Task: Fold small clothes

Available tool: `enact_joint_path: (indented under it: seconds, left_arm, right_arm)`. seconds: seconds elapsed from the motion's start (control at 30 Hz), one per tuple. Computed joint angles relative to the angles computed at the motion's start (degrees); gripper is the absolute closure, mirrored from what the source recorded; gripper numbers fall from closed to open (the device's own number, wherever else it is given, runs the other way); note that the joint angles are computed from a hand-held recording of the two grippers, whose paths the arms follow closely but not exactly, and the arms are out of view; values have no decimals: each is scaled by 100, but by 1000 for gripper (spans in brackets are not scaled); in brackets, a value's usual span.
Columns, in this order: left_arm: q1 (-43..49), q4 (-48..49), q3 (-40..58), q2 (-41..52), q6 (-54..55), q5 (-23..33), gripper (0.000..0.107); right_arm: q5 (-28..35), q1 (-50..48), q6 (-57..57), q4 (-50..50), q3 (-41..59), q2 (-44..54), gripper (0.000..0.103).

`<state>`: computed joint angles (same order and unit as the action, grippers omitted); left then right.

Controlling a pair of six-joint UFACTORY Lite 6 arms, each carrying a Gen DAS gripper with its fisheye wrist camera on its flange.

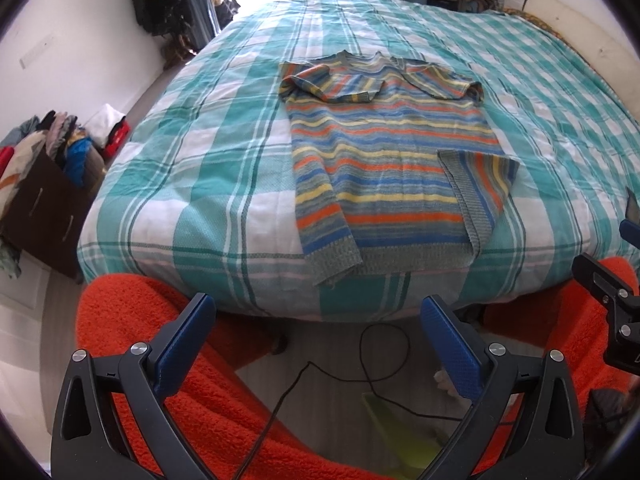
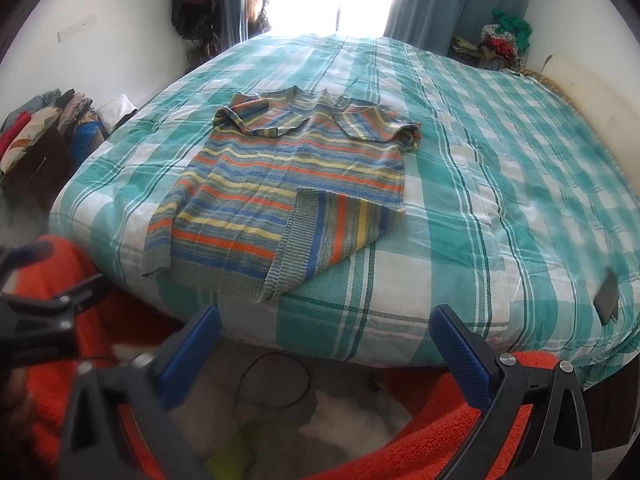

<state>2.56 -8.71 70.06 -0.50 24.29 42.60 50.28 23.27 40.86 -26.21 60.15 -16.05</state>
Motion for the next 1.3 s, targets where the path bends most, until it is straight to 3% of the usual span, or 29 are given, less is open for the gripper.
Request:
enact_joint_path:
  seconds: [0.17,0.27,0.4,0.47,0.57,0.6,0.63,0.67,0.7,0.73,0.77,0.83,1.0,1.13,1.2,1.27,1.3]
  left_arm:
    - [549,-57,383,604,175,-151,5]
    - [975,-698,714,1049,781,-10,5]
    - [743,-1240,883,1503,1449,187,6]
    - [307,-1116,725,1595,1524,-179,7]
    - [-384,-320,585,1927,1073,-911,22]
    - [-535,104,695,2160,696,-1003,36]
    - [-603,302,823,2375,473,-1028,51]
    - [-587,275,946,2556,432,-1009,60]
    - [-518,156,1074,2711,470,-931,78]
    - [-393,-63,1174,2799,592,-821,96]
    - [-192,-521,1286,2853,938,-621,98]
    - [206,-1244,1423,2826,1506,-226,98]
    - [748,-2070,1359,2557,2267,272,100]
    - [698,-1937,1377,2677,2134,208,102]
    - [725,-1877,1409,2752,2059,203,101]
    - [841,-1970,1490,2815,2114,310,101]
    - [915,-2027,1565,2862,2136,389,101]
  right_arm:
    - [-453,-659,-697,581,-168,-114,0]
    - [-733,-1113,-1180,875,-87,52,0]
    - [-1302,-1673,-2343,1762,230,976,0]
    - [-1523,-1802,-2971,2310,732,1800,2]
    - [-1616,-1734,-3204,2538,1792,3222,12]
    - [-1623,-1671,-3208,2493,2132,3683,14]
    - [-1651,-1615,-3251,2485,2395,4081,19]
    - [-1599,-1583,-3381,2575,2629,4441,33]
    - [-1606,-1612,-3628,2812,2689,4634,45]
    - [-1690,-1687,-3783,3028,2546,4587,73]
    - [-1822,-1767,-3734,3097,2236,4310,86]
    - [-1821,-2004,-3999,3456,1547,3509,97]
    - [-1120,-2805,-3866,3356,-335,1176,97]
    - [-741,-3900,-4340,3938,-1099,831,93]
    - [-697,-4536,-5044,4753,-1240,806,81]
    - [-775,-4935,-5727,5503,-1193,823,45]
    - [-844,-5077,-6175,5965,-1136,908,38]
